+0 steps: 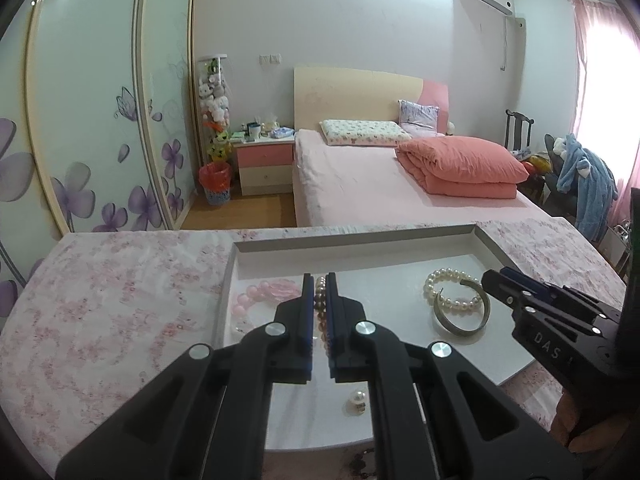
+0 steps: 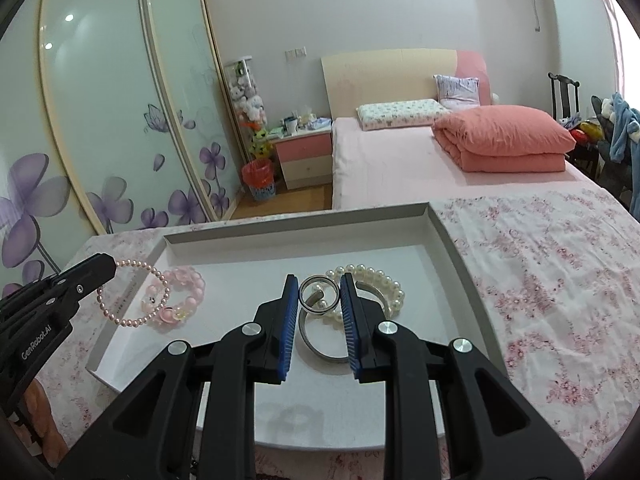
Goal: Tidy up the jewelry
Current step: 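Carry the silver ring and pink pearl bracelet into the grey tray with both tools, then open both tools to release the ring and bracelet in the tray, then withdraw both tools from the tray toward the remaining jewelry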
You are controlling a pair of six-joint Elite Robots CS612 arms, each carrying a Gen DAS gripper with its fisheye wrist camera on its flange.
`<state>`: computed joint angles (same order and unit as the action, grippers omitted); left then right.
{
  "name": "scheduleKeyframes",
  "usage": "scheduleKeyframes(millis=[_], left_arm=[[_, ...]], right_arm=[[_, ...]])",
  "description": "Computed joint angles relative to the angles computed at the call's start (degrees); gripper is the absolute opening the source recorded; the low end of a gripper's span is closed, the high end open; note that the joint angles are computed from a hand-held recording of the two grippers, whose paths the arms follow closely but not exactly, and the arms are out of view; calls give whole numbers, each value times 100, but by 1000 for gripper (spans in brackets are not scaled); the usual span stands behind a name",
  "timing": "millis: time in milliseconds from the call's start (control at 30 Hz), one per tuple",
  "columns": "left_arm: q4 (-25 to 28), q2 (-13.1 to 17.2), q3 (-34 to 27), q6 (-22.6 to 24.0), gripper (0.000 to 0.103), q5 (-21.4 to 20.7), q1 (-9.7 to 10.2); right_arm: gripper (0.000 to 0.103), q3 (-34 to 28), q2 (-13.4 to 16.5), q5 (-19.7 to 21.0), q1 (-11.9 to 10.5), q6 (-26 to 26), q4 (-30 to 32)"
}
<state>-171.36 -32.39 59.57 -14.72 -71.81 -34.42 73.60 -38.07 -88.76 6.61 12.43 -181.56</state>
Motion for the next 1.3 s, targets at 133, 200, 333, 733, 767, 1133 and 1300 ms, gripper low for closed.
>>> scheduleKeyframes(millis=[133, 200, 333, 733, 767, 1133, 1300], left_arm=[[120, 54, -92, -59, 7, -107, 20], [167, 73, -123, -93, 7, -145, 29], [229, 99, -164, -145, 10, -198, 42], [94, -49, 63, -326, 27, -84, 73], [83, -73, 103, -337, 27, -76, 71], [-192, -451, 810, -449, 31, -87, 44], [-342, -687, 1309, -506, 34, -76, 31]], right_arm=[[23, -81, 38, 11, 3, 31, 154], [23, -114, 54, 21, 4, 36, 213], [23, -147, 69, 30, 3, 25, 307], [38, 32, -43, 39, -37, 174, 143], [38, 64, -62, 36, -39, 178, 129], [38, 612, -373, 110, -35, 55, -80], [38, 1032, -602, 276, -28, -104, 2]])
